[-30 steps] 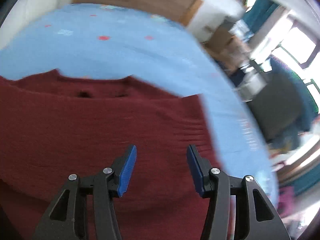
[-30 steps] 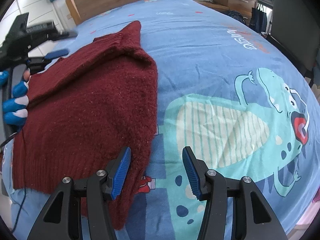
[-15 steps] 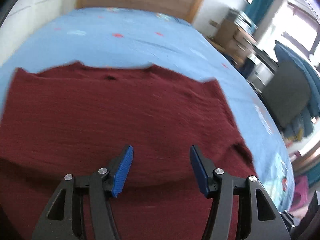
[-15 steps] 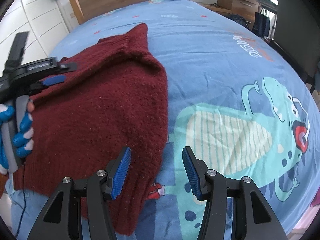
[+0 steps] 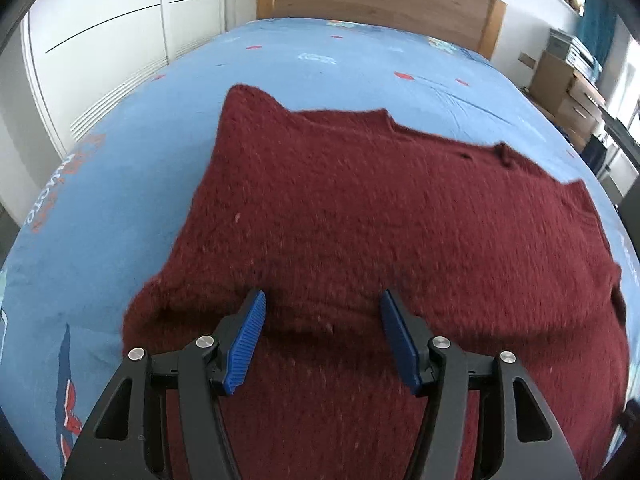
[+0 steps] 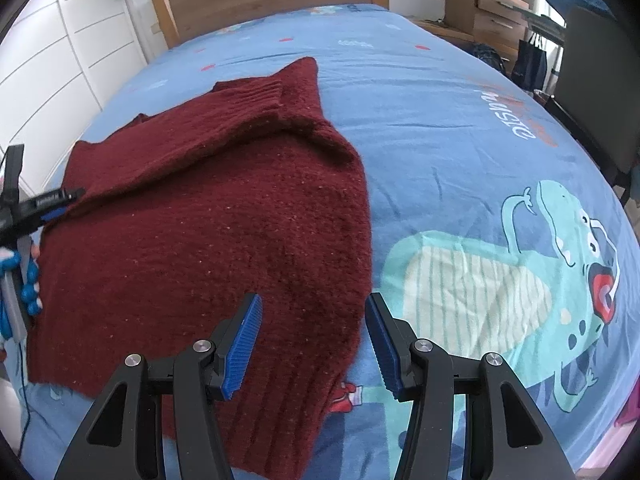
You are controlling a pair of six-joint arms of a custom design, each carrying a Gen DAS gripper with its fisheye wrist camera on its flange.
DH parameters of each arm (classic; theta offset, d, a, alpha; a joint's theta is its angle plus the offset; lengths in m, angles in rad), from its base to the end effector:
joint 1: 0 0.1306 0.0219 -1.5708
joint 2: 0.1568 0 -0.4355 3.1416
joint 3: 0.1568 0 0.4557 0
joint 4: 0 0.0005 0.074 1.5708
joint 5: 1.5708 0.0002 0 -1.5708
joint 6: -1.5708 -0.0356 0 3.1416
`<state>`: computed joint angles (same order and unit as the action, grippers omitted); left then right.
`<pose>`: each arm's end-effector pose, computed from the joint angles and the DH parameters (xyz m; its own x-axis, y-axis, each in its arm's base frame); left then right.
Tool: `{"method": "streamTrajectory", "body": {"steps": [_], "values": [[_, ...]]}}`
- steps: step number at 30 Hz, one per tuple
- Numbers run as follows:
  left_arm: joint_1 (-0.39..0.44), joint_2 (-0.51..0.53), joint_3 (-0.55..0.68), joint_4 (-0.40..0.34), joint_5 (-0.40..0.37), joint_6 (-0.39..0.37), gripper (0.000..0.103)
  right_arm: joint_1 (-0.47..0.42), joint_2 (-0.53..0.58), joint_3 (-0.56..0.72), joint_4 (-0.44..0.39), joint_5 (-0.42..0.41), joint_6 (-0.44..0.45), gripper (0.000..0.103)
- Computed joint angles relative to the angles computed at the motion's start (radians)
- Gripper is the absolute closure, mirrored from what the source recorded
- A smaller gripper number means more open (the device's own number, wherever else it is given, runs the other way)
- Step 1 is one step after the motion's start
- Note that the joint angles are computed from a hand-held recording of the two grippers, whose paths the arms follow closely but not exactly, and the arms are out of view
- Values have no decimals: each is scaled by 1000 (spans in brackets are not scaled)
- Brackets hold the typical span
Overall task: Fold small clothes
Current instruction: 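Lift the open left tool away above the sweater, then move both open tools down to the ribbed hem of the sweater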
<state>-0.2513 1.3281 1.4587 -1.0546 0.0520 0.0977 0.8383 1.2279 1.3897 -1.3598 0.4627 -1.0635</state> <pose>0.4859 -0.1272 0.5363 -0.7964 0.1039 -0.5957 0.2020 0.9743 -0.1001 0.2994 0.3083 0.5333 -0.7891 0.2923 -0.5403 0.2740 0.9547 0.1164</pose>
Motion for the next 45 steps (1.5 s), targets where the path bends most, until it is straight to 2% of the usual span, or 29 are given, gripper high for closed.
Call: {"method": "streamTrajectory", "body": {"steps": [5, 9, 11, 15, 20, 27, 35, 45], "values": [[39, -19, -10, -52, 86, 40, 45, -1, 4, 4, 9, 0, 13, 48], [31, -58, -38, -93, 50, -28, 46, -3, 1, 2, 13, 0, 16, 48], [35, -82, -57, -109, 63, -46, 46, -2, -4, -1, 13, 3, 11, 48], [46, -122, -73, -154, 83, -56, 46, 2, -12, -6, 10, 3, 0, 48], [35, -178, -90, -198, 56, -75, 46, 15, -22, -7, 3, 12, -16, 48], [-1, -257, -110, -232, 5, -122, 45, 43, -49, -10, -48, 29, -71, 47], [-16, -315, -93, -276, 4, -143, 44, 102, -50, 26, -122, 43, -143, 46], [55, -388, -103, -334, 51, -163, 39, 204, -43, 61, -190, 69, -260, 41]]}}
